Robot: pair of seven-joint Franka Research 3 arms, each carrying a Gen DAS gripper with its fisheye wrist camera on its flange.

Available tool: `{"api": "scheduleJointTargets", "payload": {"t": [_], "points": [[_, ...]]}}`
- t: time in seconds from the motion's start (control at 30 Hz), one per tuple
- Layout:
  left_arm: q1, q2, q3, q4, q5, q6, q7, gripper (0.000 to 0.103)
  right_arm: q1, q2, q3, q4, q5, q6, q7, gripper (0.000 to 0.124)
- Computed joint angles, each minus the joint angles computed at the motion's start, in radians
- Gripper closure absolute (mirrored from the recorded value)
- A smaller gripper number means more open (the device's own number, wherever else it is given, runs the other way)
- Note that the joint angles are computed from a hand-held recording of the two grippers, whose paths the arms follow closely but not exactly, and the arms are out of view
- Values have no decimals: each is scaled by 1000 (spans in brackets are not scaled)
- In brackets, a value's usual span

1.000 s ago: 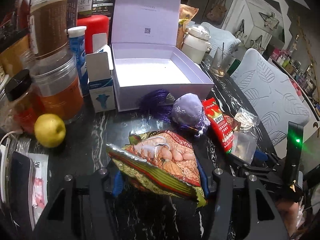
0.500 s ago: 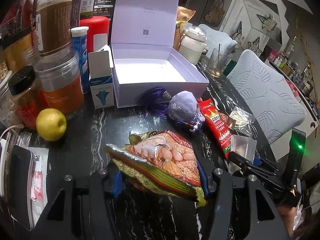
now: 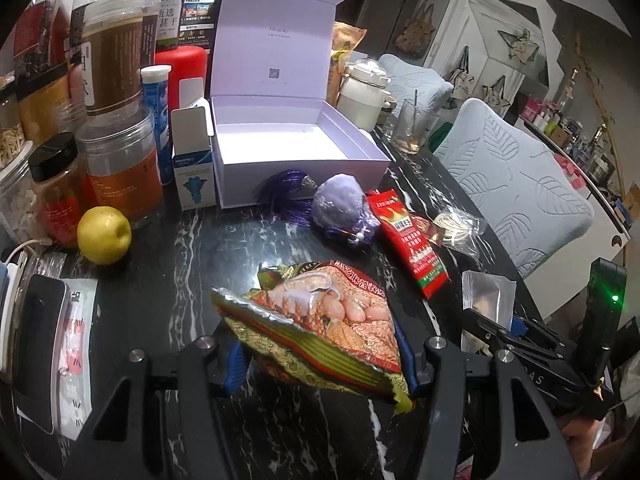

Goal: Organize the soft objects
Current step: 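Lift both held bags and carry them toward the lavender box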

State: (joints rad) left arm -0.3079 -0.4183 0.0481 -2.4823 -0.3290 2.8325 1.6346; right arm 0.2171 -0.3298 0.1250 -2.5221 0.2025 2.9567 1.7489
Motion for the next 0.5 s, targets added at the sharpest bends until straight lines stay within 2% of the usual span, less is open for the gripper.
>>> {"api": "scheduleJointTargets", "payload": {"t": [0.2, 0.5], "points": [[2, -52, -16, -42, 26, 10, -27, 46, 55, -59, -20, -46, 42, 9, -53, 69], [-35, -76, 6, -53, 41, 21, -43, 46, 94, -115, -12, -56, 65, 2, -132, 69]]}}
